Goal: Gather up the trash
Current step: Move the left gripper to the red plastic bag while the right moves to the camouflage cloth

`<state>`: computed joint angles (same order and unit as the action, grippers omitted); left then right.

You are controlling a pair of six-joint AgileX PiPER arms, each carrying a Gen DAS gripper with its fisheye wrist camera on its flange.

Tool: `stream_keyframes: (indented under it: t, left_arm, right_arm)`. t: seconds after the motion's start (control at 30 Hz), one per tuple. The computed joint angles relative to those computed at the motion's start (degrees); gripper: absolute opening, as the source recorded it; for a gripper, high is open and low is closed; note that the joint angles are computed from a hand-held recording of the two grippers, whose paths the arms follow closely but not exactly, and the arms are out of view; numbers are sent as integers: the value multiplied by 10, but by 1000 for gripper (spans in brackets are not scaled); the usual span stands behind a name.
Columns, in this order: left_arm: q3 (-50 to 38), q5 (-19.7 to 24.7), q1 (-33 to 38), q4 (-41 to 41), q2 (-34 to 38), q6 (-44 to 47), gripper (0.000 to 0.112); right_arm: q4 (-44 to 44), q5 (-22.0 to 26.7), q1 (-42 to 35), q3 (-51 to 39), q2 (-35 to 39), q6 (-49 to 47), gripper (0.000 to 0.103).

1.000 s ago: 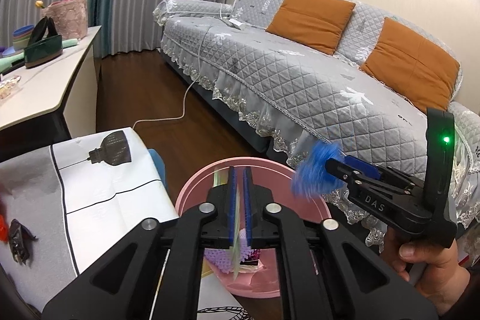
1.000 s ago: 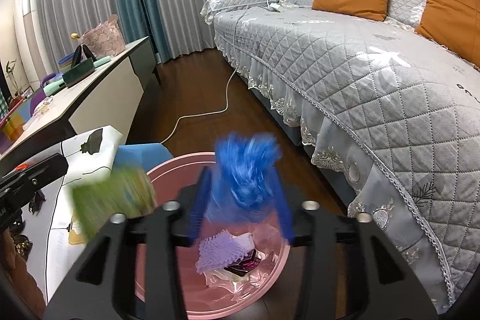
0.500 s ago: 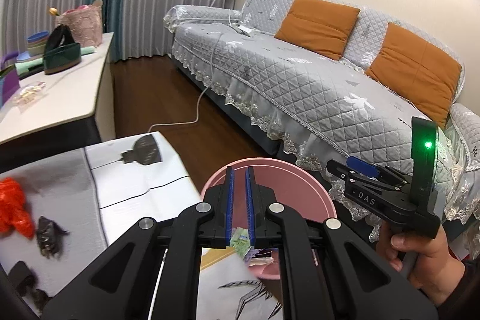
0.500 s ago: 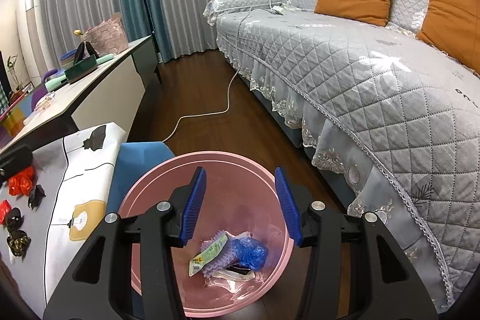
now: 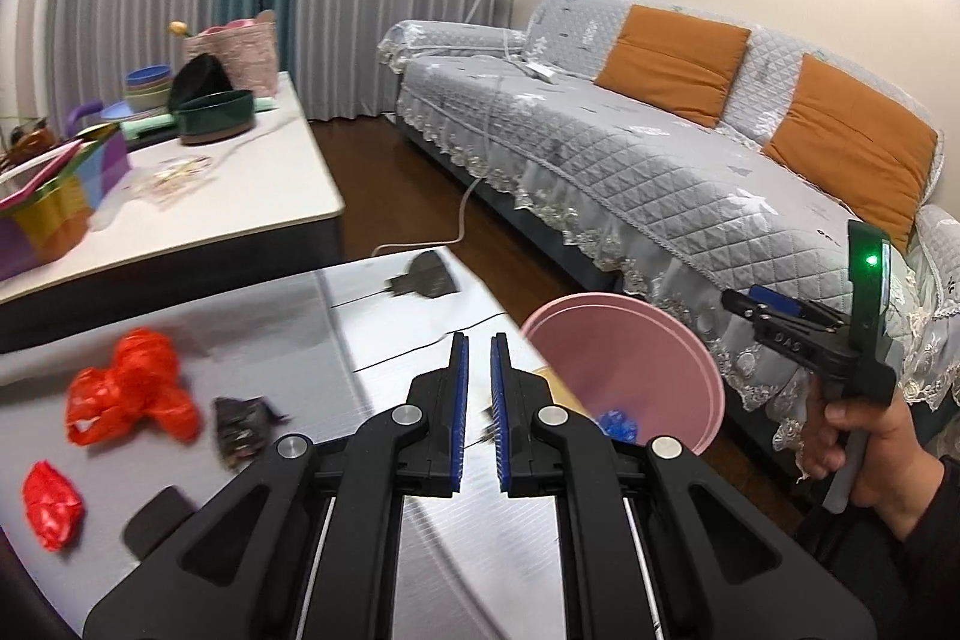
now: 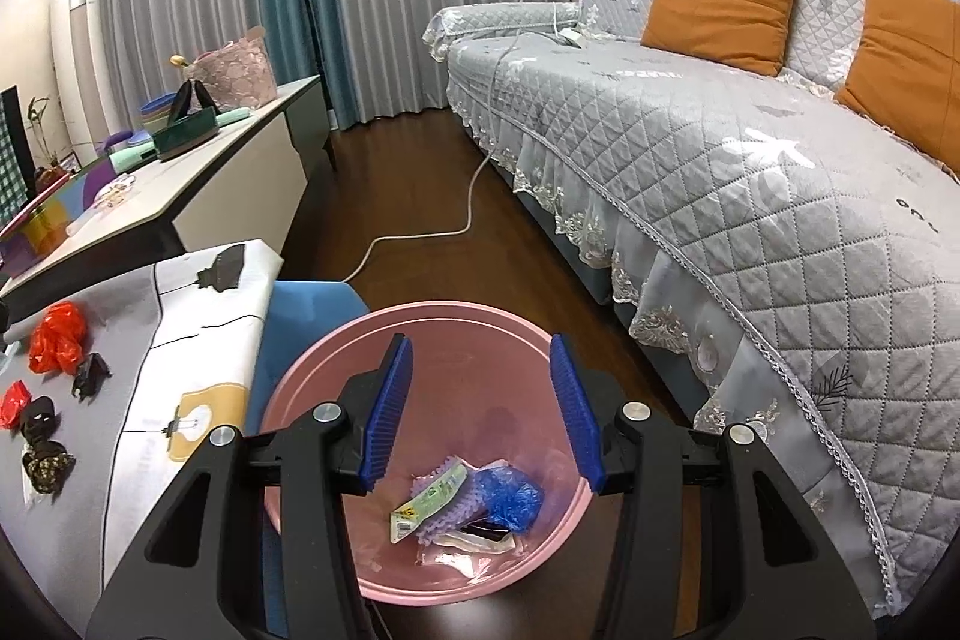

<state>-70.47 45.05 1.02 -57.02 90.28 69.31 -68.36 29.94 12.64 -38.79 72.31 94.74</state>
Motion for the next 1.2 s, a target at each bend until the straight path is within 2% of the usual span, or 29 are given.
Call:
stream_keyframes:
  t: [0.33,0.63,0.8,0.97,1.2]
  left_arm:
    - [-20,64,112,-15,9,47,8]
    - [-73,113,213,-32,53,79,8]
    - [-117,118,266,-41,102,74,8]
    - [-154,104,303,-40,152,45,8]
    - [-229,84,337,-23,204,2,8]
  right_arm:
    - [18,61,87,-35,9,-2,46]
    - [21,85,144,-65,28,10,42]
    - [11,91,176,-95,61,19,41]
    - [5,87,211,-131,93,31,40]
    - [-30,61,254,-185,157,86,41]
